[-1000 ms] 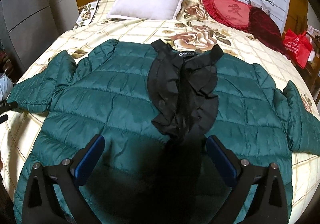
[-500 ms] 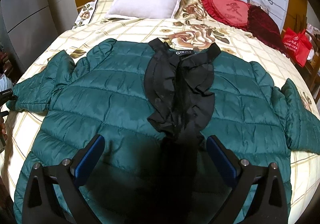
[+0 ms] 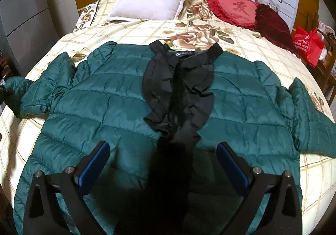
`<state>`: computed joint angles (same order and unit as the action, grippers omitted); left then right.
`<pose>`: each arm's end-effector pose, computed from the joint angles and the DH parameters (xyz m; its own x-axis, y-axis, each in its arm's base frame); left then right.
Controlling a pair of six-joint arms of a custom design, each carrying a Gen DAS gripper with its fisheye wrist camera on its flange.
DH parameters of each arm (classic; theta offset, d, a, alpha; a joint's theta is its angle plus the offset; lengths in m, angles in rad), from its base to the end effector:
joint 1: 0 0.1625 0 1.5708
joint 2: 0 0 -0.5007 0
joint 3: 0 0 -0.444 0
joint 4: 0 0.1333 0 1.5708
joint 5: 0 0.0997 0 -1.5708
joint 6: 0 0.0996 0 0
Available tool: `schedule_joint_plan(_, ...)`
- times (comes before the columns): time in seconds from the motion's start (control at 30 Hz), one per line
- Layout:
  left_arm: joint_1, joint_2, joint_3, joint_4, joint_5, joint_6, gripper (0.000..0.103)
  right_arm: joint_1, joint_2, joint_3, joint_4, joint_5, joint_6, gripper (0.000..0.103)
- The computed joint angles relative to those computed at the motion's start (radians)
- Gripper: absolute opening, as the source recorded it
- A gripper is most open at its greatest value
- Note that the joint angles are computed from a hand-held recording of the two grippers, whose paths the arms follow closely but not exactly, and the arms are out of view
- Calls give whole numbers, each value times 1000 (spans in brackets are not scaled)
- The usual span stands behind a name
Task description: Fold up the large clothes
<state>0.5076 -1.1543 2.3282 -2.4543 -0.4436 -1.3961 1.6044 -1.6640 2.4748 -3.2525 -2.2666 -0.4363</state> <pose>-0.2913 -0.4175 0.1414 -0.8216 -0.3716 -0.4324 0.1627 0.5741 -0.8025 0.0823 -0.3794 0.3662 -0.7010 0.1487 0.6975 -0.3507 0.7797 -0.5188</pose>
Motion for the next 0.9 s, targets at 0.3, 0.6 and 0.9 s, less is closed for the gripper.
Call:
schedule_joint_plan(0.3, -155, 194, -117, -307, -113, 354, 25, -20, -100, 14, 30, 10, -6, 103)
schedule_joint_plan(0.6, -184, 434, -289, -396, -306, 514, 25, -92, -209, 22, 69, 45, -25, 103)
schedule_joint_plan(0.9, -163, 601, -392, -426, -515, 589, 28, -206, -288, 21, 125, 104, -31, 103)
